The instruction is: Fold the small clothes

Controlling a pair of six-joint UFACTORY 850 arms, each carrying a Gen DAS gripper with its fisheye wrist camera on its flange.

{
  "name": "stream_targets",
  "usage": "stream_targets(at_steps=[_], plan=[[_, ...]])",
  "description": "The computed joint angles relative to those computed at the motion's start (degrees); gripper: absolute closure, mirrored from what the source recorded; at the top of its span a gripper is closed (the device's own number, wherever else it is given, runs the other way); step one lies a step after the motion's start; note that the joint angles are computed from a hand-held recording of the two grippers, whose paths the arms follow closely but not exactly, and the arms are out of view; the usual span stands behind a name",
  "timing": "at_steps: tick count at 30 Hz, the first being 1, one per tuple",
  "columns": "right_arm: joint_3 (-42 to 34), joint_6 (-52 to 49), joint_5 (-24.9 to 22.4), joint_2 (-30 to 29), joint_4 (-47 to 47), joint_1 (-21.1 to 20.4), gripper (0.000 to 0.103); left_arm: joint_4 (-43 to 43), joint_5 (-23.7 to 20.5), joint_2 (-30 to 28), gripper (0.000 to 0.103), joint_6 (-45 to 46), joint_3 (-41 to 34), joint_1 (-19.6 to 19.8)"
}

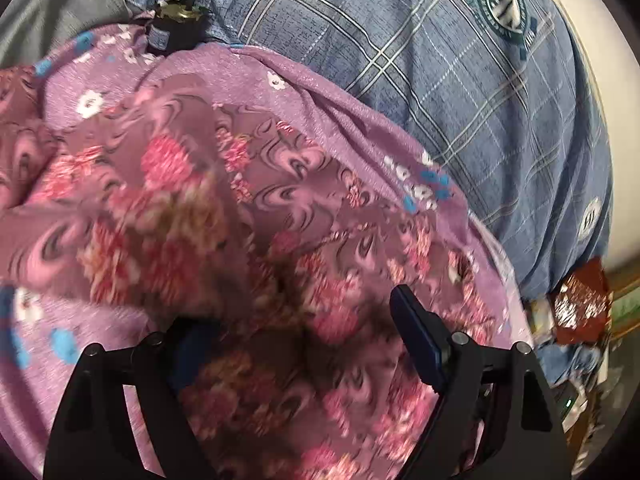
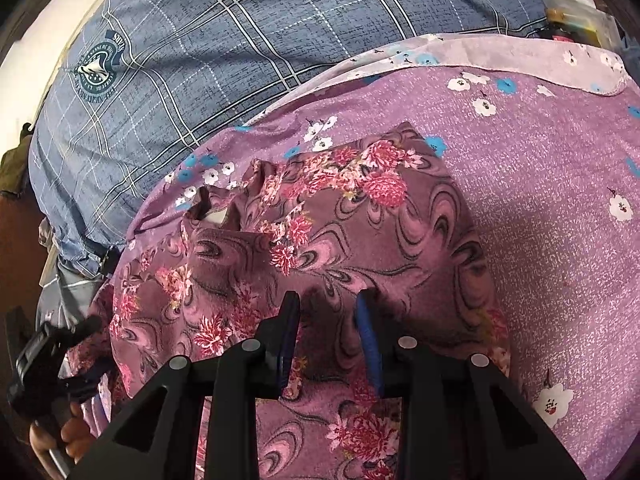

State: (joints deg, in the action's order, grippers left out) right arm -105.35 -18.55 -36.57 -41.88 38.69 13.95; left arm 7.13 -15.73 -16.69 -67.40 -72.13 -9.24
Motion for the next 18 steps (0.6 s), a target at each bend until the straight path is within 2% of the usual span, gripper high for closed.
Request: stream_targets(at_steps=[2, 3, 5, 6, 7, 10, 14, 16, 18], plan=[[-0.03, -0.33, -0.12, -0.04, 0.28, -0.09, 0.072, -1.20, 0.85, -1.29, 0.024, 0.55, -0.99, 0.29], [-0.01, -0.50, -0.18, -0.03, 0.51, -0.14, 0.072, 0.76, 0.66, -1.81, 0.032, -1.20, -1.60, 0.35], [0.01, -0.82, -0.28, -0.04, 0.79, -0.23, 0.072, 6.78, -0.40, -2.07, 0.051, -5.66, -2.21, -0.15], [-0.04, -0.91, -0.37, -0.07, 0.82, -0.26, 0.072, 10.52, -1.80, -2.27, 0.067, -8.18, -2.71, -0.51], [-0.10, -0.91, -0.44, -0.11, 0.80, -0.28, 0.072, 12.80, -2.94, -2.28, 0.079, -9.65, -2.86, -0.63], [-0.18, -0.50, -0.59, -0.10, 0.57, -0.29, 0.072, 14.67, -1.87, -1.64, 0.090, -10.81, -1.61, -0.03], [-0.03, 0.09, -0.52, 0.07, 0.08, -0.18, 0.072, 20.45, 0.34, -0.57, 0.093, -16.58, 0.13, 0.11], [-0.01, 0.04, -0.65, 0.08, 0.31, -0.26, 0.072, 27.06, 1.56, 0.52, 0.095, -23.87, 1.48, -0.12], [-0.07, -0.13, -0.81, 0.04, 0.48, -0.33, 0.072, 33.54, 0.63, 1.91, 0.095, -29.58, 2.45, -0.66]])
